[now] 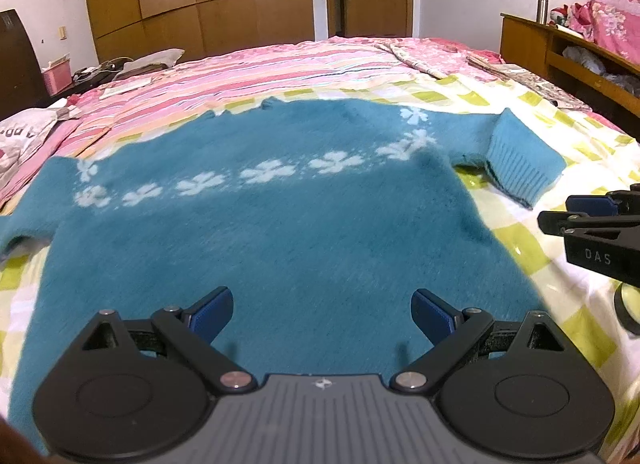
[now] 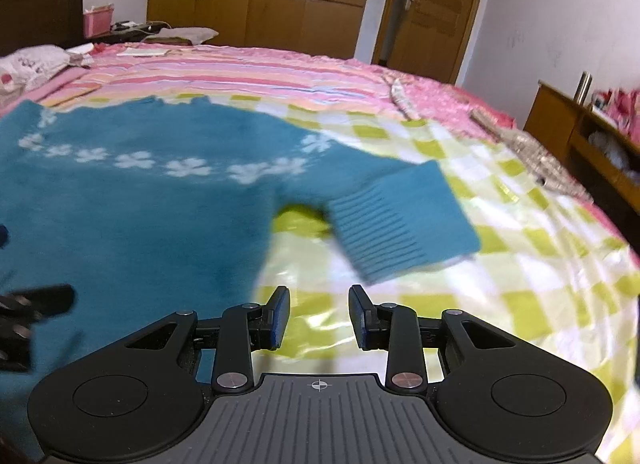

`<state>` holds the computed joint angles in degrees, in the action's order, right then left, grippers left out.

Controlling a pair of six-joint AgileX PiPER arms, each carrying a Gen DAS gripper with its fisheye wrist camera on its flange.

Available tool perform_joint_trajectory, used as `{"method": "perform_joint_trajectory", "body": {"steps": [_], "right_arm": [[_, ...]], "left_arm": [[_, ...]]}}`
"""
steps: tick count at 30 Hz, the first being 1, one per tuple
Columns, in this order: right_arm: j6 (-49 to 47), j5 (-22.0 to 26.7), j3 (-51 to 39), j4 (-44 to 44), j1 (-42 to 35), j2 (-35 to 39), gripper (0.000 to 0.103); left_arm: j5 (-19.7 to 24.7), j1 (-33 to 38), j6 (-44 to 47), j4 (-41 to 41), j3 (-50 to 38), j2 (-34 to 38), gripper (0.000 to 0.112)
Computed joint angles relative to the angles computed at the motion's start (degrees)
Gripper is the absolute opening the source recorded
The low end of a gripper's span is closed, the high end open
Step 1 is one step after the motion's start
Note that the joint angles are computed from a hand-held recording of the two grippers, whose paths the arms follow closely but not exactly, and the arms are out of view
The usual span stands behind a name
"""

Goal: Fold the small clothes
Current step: 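Move the right tool to the sweater sleeve cuff and close on it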

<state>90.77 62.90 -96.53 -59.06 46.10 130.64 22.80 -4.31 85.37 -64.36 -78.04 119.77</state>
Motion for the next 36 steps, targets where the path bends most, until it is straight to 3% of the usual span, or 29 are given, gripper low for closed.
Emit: {"method": "perform_joint_trajectory", "body": {"steps": [7,17,30,36], "right_arm": [[-5.4,-0.22,6.91,-4.79,-2.56,-0.63,0.029],[-18.36,-2.95,8.53,-11.75,-6.09,3.09,0.027],[-27.68,-7.51,4.04,-15.61,-9.21,6.0,0.027],[-29.55,-11.22,6.85,-15.72,-9.45,4.03,0.027]], "left_arm": [[-0.2,-2.17,0.05,-0.72,-1.8,1.92,0.1],[0.66,-4.89,-4.71,3.22,-5.47,5.34,0.1],[4.19,-4.07,-1.57,-0.7,-6.14,5.77,0.1],[5.34,-2.58,3.85,-4.89,-4.96,4.94,0.1]]}}
